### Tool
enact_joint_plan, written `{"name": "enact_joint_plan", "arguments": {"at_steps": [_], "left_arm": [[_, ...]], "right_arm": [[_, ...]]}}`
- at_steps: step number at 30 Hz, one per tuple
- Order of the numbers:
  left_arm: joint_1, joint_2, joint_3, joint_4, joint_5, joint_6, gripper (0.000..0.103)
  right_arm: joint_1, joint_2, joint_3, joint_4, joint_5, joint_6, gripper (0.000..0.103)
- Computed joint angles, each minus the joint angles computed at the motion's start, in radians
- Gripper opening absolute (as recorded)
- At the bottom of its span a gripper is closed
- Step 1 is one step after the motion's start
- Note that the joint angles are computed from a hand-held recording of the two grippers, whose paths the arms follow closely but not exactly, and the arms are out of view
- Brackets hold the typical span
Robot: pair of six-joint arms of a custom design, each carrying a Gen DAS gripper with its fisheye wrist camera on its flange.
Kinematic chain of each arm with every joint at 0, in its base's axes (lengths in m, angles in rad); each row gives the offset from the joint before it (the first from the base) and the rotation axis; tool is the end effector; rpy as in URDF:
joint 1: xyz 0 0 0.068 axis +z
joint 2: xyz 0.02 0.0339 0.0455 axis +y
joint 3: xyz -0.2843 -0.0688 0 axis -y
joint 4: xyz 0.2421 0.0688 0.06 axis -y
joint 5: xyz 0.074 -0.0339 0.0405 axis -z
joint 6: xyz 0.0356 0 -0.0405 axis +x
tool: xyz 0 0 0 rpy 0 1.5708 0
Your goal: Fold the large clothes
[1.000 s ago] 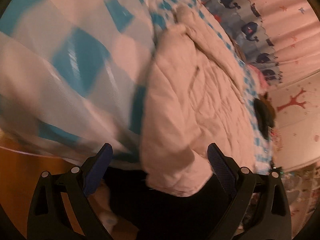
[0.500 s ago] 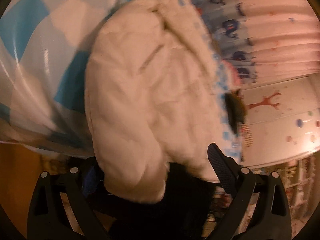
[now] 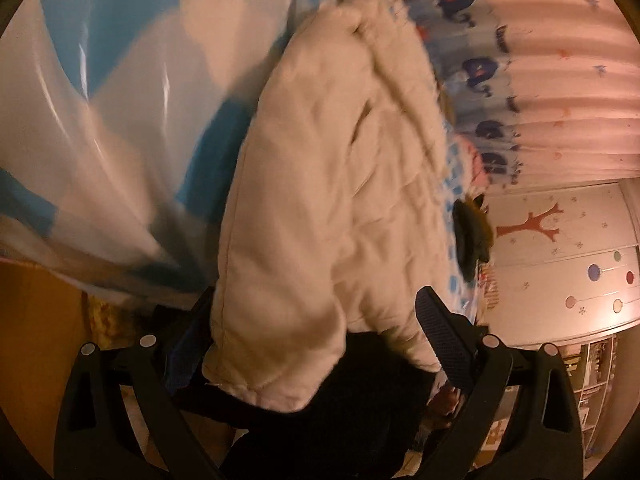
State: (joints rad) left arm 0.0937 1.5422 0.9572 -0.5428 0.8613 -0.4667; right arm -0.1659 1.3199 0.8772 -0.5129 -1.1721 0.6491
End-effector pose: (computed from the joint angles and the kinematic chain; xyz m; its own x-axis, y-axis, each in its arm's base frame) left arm 0.2898 0.0001 0.2262 -0.9216 -0.3810 -0.0744 -0.1700 0.5684 -0.8050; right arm 0.2466 -0.0080 0.2677 -0.9200 0.3920 -0.0048 0.1201 0.2935 0.9484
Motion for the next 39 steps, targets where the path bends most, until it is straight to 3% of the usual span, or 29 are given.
{"name": "enact_joint_plan", "arguments": {"at_steps": [2, 4, 6, 7, 8, 11, 14, 18, 22, 25, 26, 27, 28, 29, 30, 35, 39], "left_arm": [[-0.037, 0.016, 0.014, 0.004, 0.010, 0.002, 0.092], [-0.057, -0.016, 0.016, 0.024, 0.051, -0.010, 0.092], [-0.048, -0.077, 0.043, 0.019, 0.115, -0.005, 0.092], [-0.047, -0.098, 0.077, 0.018, 0.130, -0.017, 0.092], [-0.046, -0.103, 0.109, 0.001, 0.130, -0.020, 0.092], [-0.031, -0.083, 0.189, -0.089, 0.094, 0.031, 0.092], [-0.011, -0.021, 0.208, -0.197, 0.051, 0.119, 0.092], [0.024, 0.054, 0.122, -0.233, 0.000, 0.210, 0.092], [0.015, 0.088, 0.015, -0.106, 0.012, 0.170, 0.092], [-0.025, 0.060, -0.055, 0.038, 0.040, 0.059, 0.091], [-0.049, 0.038, -0.075, 0.099, 0.019, -0.010, 0.070], [-0.068, 0.027, -0.075, 0.115, -0.001, -0.030, 0.056], [-0.085, 0.019, -0.067, 0.115, -0.014, -0.042, 0.024], [-0.097, 0.005, -0.069, 0.126, -0.016, -0.066, 0.015], [-0.099, -0.010, -0.064, 0.128, -0.013, -0.077, 0.013], [-0.078, -0.142, 0.094, 0.085, 0.057, -0.148, 0.009], [-0.013, -0.191, 0.232, -0.027, 0.121, -0.112, 0.008]], "right_arm": [[0.027, 0.018, 0.021, 0.033, 0.003, 0.035, 0.097], [0.034, -0.015, 0.006, 0.206, -0.044, 0.177, 0.097], [0.017, -0.060, -0.052, 0.588, -0.097, 0.473, 0.097], [0.028, -0.064, -0.057, 0.675, -0.087, 0.550, 0.097], [0.029, -0.064, -0.033, 0.661, -0.084, 0.551, 0.097], [0.053, -0.013, 0.146, 0.194, -0.054, 0.227, 0.097], [0.055, 0.038, 0.208, -0.106, -0.013, 0.005, 0.097], [0.030, 0.061, 0.133, -0.165, -0.021, -0.072, 0.097], [0.014, 0.060, 0.063, -0.078, -0.046, -0.033, 0.097], [0.043, 0.038, 0.049, -0.016, -0.010, -0.014, 0.097], [0.064, 0.023, 0.049, -0.004, 0.016, -0.022, 0.096], [0.081, 0.016, 0.056, -0.006, 0.042, -0.028, 0.081], [0.097, 0.008, 0.068, -0.021, 0.085, -0.035, 0.044], [0.100, -0.013, 0.055, 0.011, 0.104, 0.007, 0.024], [0.090, -0.026, 0.035, 0.064, 0.089, 0.049, 0.016], [0.080, -0.094, 0.064, 0.271, 0.089, 0.239, 0.016], [0.058, -0.134, 0.100, 0.441, 0.050, 0.408, 0.016]]}}
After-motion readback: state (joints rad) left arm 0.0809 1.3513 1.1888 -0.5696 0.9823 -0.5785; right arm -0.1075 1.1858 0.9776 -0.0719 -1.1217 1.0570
